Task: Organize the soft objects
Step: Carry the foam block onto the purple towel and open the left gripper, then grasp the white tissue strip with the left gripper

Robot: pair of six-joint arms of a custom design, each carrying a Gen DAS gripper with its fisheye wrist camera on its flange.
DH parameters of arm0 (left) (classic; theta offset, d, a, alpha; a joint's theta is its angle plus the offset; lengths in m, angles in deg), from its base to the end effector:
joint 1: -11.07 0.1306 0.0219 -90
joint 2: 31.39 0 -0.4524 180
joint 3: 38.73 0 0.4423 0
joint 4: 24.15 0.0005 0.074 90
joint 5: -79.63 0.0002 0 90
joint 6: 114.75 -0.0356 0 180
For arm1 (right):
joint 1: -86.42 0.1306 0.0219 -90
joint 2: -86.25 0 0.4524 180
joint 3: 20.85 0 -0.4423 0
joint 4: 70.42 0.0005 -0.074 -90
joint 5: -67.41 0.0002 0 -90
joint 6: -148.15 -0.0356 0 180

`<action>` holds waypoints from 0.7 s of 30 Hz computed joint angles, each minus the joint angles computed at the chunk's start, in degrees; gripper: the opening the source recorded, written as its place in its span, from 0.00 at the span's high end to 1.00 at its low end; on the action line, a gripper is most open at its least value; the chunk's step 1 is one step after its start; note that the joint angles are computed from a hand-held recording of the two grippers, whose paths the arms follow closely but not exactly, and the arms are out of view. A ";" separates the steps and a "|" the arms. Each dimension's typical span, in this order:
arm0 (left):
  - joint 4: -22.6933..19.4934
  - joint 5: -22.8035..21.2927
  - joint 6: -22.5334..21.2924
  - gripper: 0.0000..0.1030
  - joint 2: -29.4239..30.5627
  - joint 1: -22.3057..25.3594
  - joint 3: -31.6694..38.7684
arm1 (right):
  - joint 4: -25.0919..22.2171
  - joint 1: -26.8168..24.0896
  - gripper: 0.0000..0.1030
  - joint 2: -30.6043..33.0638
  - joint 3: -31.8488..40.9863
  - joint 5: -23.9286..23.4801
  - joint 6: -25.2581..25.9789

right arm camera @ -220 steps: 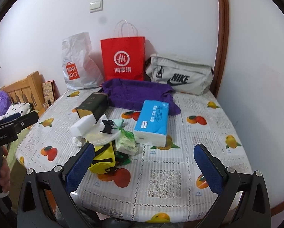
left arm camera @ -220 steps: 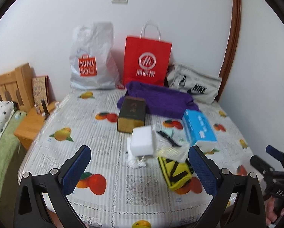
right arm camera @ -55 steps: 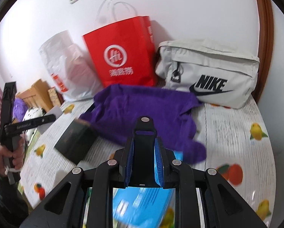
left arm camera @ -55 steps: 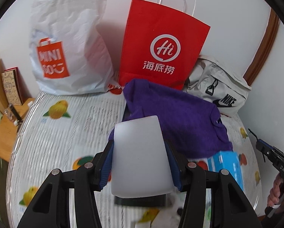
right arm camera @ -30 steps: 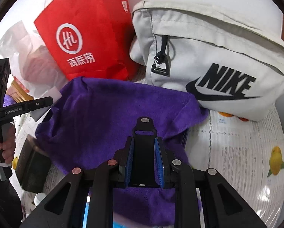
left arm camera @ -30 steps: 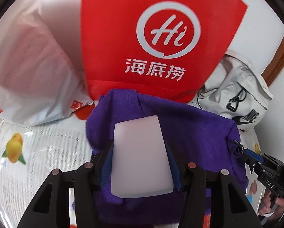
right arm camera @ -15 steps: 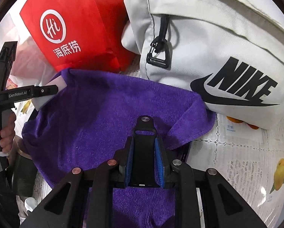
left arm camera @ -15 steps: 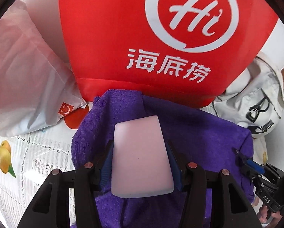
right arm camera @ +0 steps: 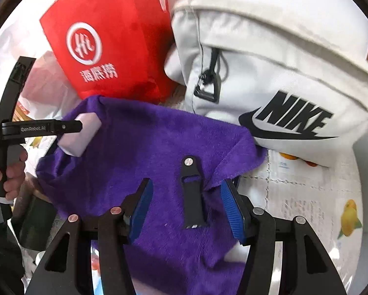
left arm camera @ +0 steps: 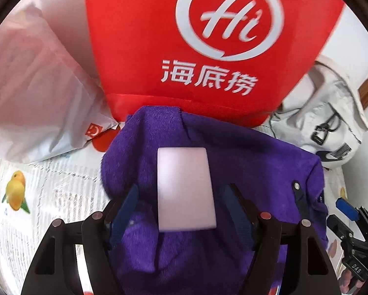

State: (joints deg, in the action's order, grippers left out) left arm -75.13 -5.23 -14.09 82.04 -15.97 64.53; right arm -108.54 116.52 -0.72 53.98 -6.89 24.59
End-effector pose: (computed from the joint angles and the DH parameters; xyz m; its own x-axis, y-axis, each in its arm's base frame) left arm 0.6127 -0.3169 0.3716 -0.8576 0.2309 -0.4597 0.3385 0.9261 -0.1664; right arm 0.4600 0.2550 0.3540 -0.7951 0.1543 -0.5866 0.1039 0.9875 0.1189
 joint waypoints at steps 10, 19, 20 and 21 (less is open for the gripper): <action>6.06 2.72 -2.74 0.31 -14.16 0.54 -13.86 | -2.14 9.37 0.44 -7.40 -1.89 9.62 -7.53; 6.51 0.92 -4.04 0.31 -25.11 0.42 -23.40 | -10.67 20.11 0.39 -11.67 -1.30 22.35 -19.63; 6.81 1.24 -4.01 0.31 -25.94 0.45 -24.43 | -11.91 21.15 0.39 -11.77 -1.15 23.40 -20.86; 6.94 1.67 -3.98 0.31 -27.35 0.61 -25.83 | -13.71 22.66 0.38 -11.78 -0.90 24.93 -22.78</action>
